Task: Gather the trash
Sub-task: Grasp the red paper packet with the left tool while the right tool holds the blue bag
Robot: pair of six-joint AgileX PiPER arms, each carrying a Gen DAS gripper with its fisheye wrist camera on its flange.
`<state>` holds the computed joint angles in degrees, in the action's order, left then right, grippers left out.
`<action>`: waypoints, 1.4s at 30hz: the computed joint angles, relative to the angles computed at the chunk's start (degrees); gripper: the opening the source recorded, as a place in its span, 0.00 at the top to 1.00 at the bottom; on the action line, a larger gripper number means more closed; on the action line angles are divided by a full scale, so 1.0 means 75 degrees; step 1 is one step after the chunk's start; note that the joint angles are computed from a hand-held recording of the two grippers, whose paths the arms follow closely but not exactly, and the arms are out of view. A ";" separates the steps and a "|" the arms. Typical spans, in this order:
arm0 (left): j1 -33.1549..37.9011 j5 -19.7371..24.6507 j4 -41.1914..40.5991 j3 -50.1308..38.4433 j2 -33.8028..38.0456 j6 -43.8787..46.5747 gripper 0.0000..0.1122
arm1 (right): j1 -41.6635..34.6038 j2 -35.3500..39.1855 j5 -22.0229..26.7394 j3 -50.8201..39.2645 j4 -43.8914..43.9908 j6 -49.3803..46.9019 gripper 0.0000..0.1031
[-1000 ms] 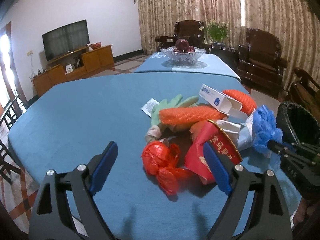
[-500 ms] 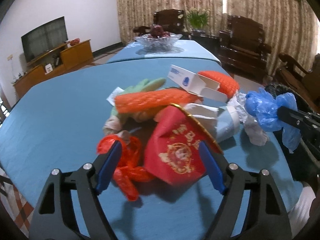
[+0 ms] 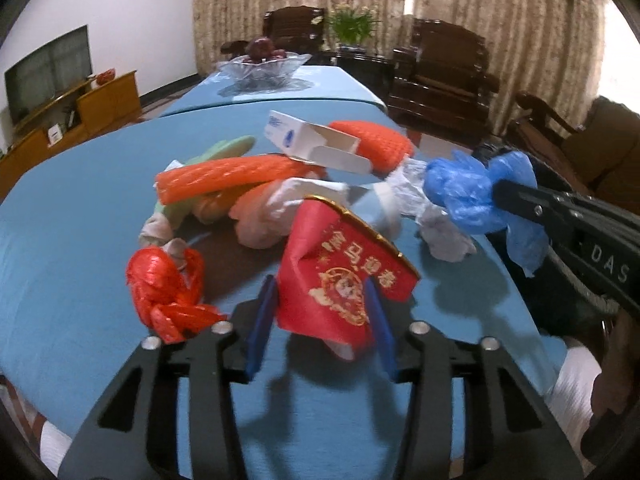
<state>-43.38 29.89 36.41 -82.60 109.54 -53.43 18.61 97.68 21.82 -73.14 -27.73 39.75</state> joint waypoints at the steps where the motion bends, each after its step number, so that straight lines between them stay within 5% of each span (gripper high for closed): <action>1: 0.0050 -0.0081 -0.0240 0.0003 -0.0005 0.0211 0.75 | -0.0005 -0.0008 0.0010 0.0004 0.0011 -0.0005 0.96; 6: 0.0080 -0.0182 -0.0214 -0.0067 -0.0079 0.0262 0.98 | -0.0050 -0.0119 0.0004 0.0078 0.0039 -0.0019 0.96; 8: 0.0155 -0.0174 -0.0723 -0.0181 -0.0063 0.0718 0.98 | -0.0080 -0.0131 0.0012 0.0068 0.0097 -0.0073 0.96; 11: 0.0203 -0.0058 -0.1048 -0.0294 -0.0044 0.0935 0.83 | -0.0087 -0.0155 0.0018 0.0077 0.0117 -0.0092 0.96; 13: 0.0177 -0.0004 -0.0909 -0.0176 -0.0115 0.0633 0.42 | -0.0090 -0.0161 0.0017 0.0078 0.0123 -0.0105 0.96; 18: -0.0008 -0.0027 -0.0609 0.0217 -0.0298 0.0266 0.25 | -0.0099 -0.0248 -0.0015 0.0206 -0.0054 0.0016 0.96; 24: -0.0010 -0.0048 -0.1013 0.0083 0.0038 0.0590 0.24 | -0.0151 -0.0247 -0.0035 0.0275 0.0014 0.0025 0.96; 26: 0.0125 -0.0199 -0.1463 0.0020 0.0157 0.0935 0.27 | -0.0144 -0.0249 -0.0018 0.0286 -0.0042 0.0049 0.96; 30: 0.0427 -0.0503 -0.3231 -0.0134 0.0390 0.2534 0.58 | -0.0152 -0.0194 0.0037 0.0227 0.0029 0.0010 0.96; 33: 0.0514 -0.0708 -0.3570 -0.0080 0.0450 0.2801 0.67 | -0.0174 -0.0188 0.0054 0.0218 0.0092 -0.0065 0.96; 34: 0.0537 -0.0742 -0.3696 -0.0077 0.0445 0.2932 0.77 | -0.0174 -0.0188 0.0054 0.0218 0.0092 -0.0065 0.96; 42: 0.0463 -0.0410 -0.2855 -0.0040 0.0082 0.2114 0.78 | -0.0116 -0.0233 -0.0004 0.0201 0.0021 -0.0084 0.96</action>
<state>-39.91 26.81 15.00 -82.90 110.16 -37.58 17.75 95.93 21.79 -71.63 -27.57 39.13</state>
